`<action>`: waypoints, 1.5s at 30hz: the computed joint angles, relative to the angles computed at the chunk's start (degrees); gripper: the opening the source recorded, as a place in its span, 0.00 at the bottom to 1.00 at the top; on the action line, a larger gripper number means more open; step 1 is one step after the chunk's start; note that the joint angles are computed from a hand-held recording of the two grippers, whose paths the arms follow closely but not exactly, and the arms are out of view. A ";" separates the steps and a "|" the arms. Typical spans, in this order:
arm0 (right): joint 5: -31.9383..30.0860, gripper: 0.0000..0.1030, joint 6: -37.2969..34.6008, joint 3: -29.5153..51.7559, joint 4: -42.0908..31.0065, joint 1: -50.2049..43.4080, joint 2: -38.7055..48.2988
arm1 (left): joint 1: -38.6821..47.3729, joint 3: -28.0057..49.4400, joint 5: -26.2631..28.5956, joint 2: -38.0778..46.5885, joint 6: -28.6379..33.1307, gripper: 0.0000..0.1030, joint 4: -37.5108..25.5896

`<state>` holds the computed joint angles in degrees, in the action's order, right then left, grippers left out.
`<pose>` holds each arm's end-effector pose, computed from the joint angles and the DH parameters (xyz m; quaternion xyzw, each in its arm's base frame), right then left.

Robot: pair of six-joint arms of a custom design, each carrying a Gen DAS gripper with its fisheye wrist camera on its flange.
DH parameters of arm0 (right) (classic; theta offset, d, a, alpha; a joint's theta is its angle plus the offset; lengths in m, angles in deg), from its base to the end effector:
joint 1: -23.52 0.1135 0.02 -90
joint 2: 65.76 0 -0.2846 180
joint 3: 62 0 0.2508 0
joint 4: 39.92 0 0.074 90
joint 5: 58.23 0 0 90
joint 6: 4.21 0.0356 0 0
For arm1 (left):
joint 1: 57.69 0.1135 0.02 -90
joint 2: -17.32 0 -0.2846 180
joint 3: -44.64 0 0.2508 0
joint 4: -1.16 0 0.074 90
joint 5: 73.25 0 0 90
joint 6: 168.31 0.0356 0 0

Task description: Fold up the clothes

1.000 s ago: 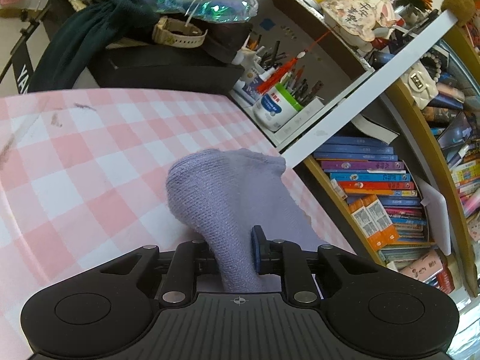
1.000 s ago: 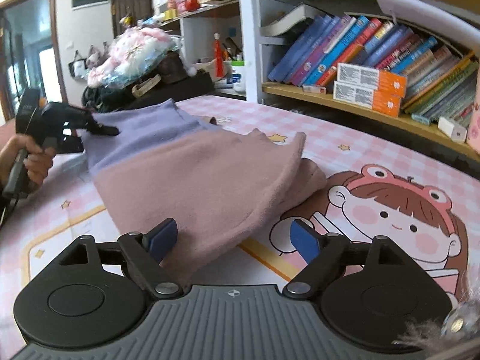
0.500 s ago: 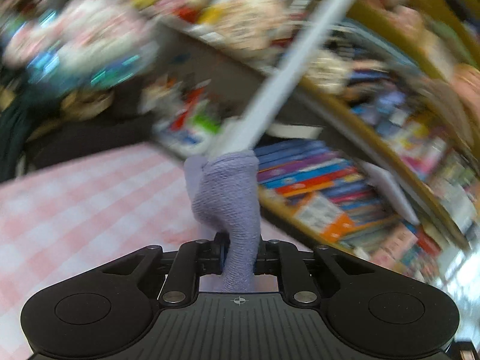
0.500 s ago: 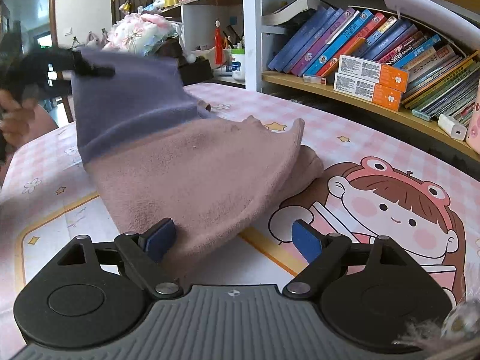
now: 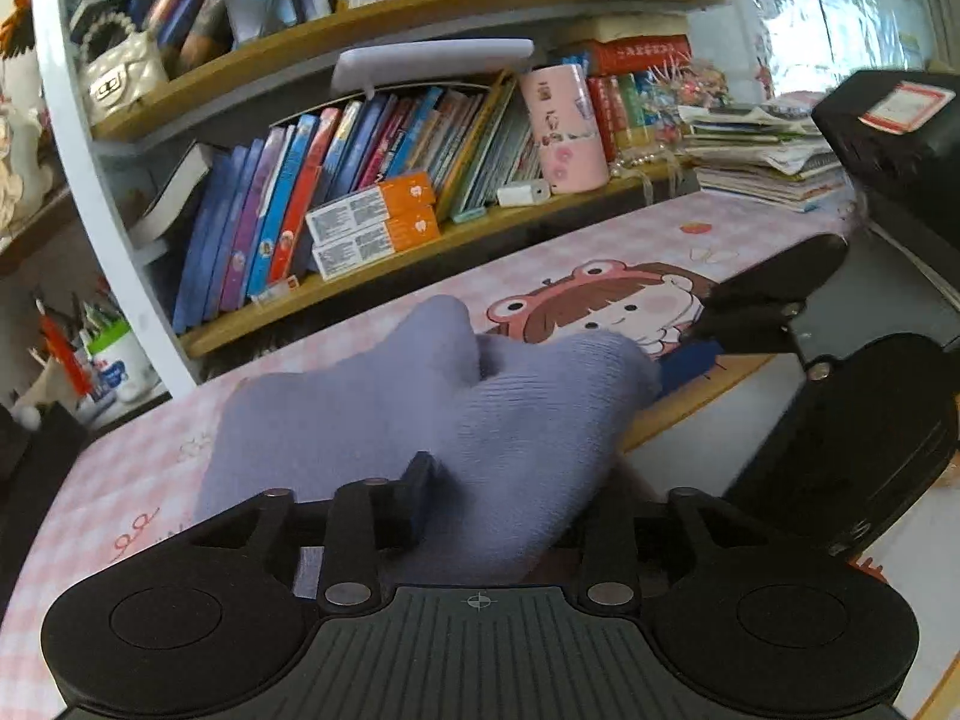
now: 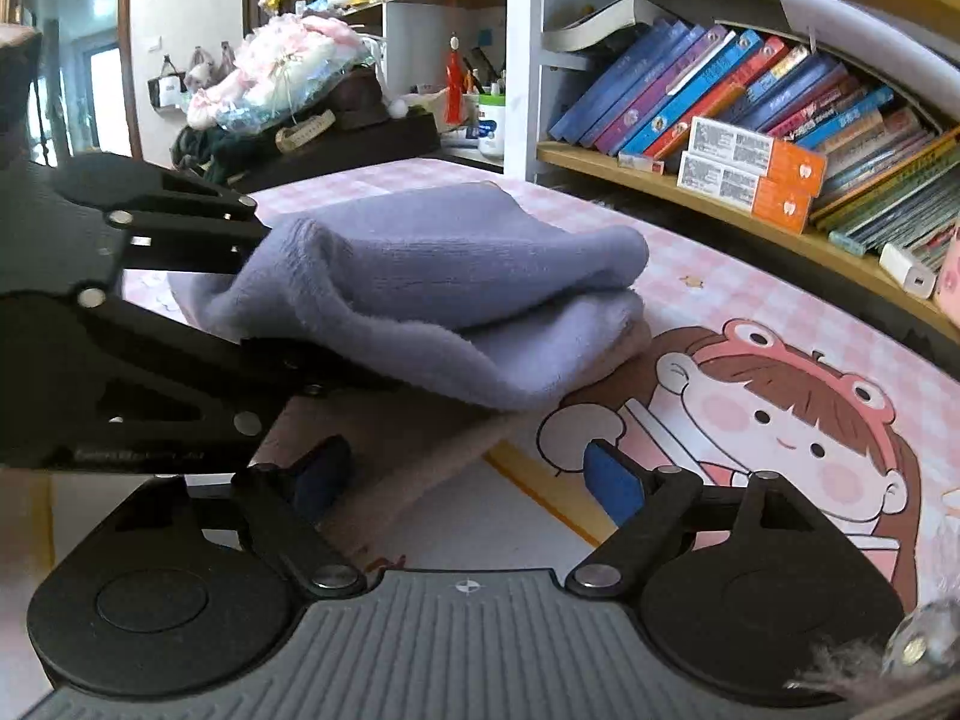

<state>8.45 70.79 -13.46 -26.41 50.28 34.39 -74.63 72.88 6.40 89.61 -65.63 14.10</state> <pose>0.2703 0.1521 0.1312 -0.3965 0.7913 0.2247 0.4077 0.1999 -0.0542 0.1539 0.1788 0.8498 0.0603 0.4922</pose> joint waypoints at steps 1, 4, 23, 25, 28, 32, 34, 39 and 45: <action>-0.53 0.82 0.12 0.05 -0.27 -0.27 0.02 | -0.33 -0.44 -0.96 -0.73 0.57 0.41 0.30; -0.93 0.82 0.15 -0.23 -0.40 -0.49 -0.30 | -1.09 -1.98 -2.69 -4.03 0.98 0.51 1.53; -7.44 0.84 -4.23 -3.41 -0.01 -6.43 -4.13 | 0.81 -3.19 5.35 -5.47 3.47 0.44 0.74; -8.93 0.84 -3.82 -4.04 0.91 -8.39 -4.97 | 0.59 -4.21 7.78 -8.75 4.66 0.57 -1.48; -13.03 0.85 -1.22 -5.05 3.75 -11.74 -5.91 | -1.17 -5.85 8.38 -11.99 7.20 0.62 -3.34; -19.60 0.87 5.68 -4.46 6.41 -14.33 -4.69 | -2.35 -4.62 6.92 -6.37 9.53 0.61 -4.98; -21.76 0.87 8.52 -3.91 6.82 -14.48 -3.90 | -4.04 -5.52 5.22 -7.23 9.95 0.61 -4.42; -21.89 0.85 11.37 -2.82 5.19 -12.05 -2.86 | 3.72 -5.32 18.08 -23.90 8.40 0.62 -16.09; -21.58 0.85 27.59 -2.72 10.18 -12.51 -0.67 | 21.59 -3.59 28.93 -30.72 5.42 0.68 -20.30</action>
<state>-13.13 98.38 -16.18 -16.24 37.77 33.71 -53.04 69.30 35.32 58.89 -60.21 -6.19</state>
